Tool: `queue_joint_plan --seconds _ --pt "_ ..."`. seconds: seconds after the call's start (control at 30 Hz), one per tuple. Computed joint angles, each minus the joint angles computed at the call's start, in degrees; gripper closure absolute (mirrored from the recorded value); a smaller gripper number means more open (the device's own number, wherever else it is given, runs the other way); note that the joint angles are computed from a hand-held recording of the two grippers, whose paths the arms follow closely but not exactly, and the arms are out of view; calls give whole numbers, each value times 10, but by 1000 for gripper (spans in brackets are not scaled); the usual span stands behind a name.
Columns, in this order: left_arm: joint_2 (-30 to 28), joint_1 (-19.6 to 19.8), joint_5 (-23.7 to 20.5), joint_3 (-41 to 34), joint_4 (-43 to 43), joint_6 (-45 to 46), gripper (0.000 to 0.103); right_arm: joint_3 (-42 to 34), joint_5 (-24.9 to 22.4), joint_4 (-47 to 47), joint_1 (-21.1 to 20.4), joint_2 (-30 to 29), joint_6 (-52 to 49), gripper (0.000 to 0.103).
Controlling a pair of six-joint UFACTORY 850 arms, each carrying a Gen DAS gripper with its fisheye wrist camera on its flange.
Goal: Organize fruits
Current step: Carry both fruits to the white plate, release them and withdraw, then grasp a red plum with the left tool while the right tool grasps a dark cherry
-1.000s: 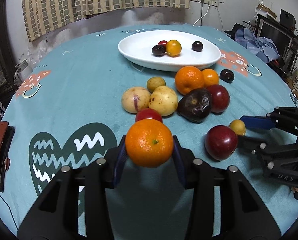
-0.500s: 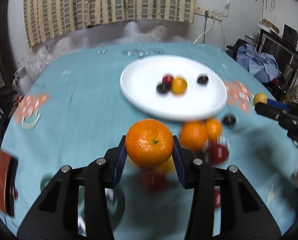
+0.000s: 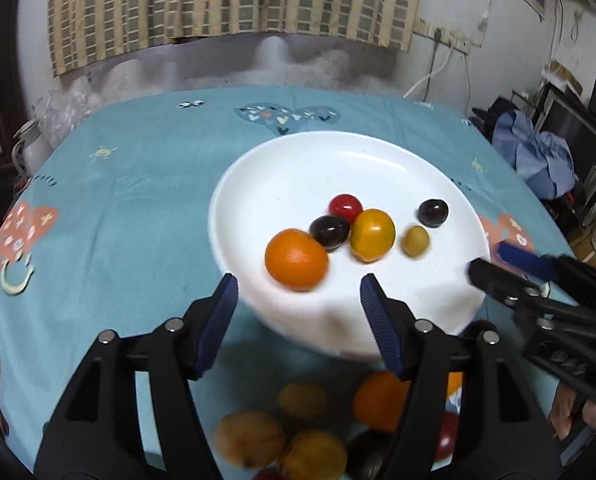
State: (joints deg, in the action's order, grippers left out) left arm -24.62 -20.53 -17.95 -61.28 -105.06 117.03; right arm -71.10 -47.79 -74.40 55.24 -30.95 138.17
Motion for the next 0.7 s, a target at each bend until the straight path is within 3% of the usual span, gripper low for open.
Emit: queue_joint_plan --seconds 0.13,0.33,0.57,0.7 --pt "42 31 -15 51 -56 62 30 21 -22 -12 31 24 28 42" --pt "94 69 -33 138 -177 211 29 44 -59 1 83 31 89 42" --pt "111 76 -52 194 -265 344 29 82 -5 -33 87 34 201 42" --pt "111 74 -53 194 -223 319 29 79 -2 -31 86 34 187 42"
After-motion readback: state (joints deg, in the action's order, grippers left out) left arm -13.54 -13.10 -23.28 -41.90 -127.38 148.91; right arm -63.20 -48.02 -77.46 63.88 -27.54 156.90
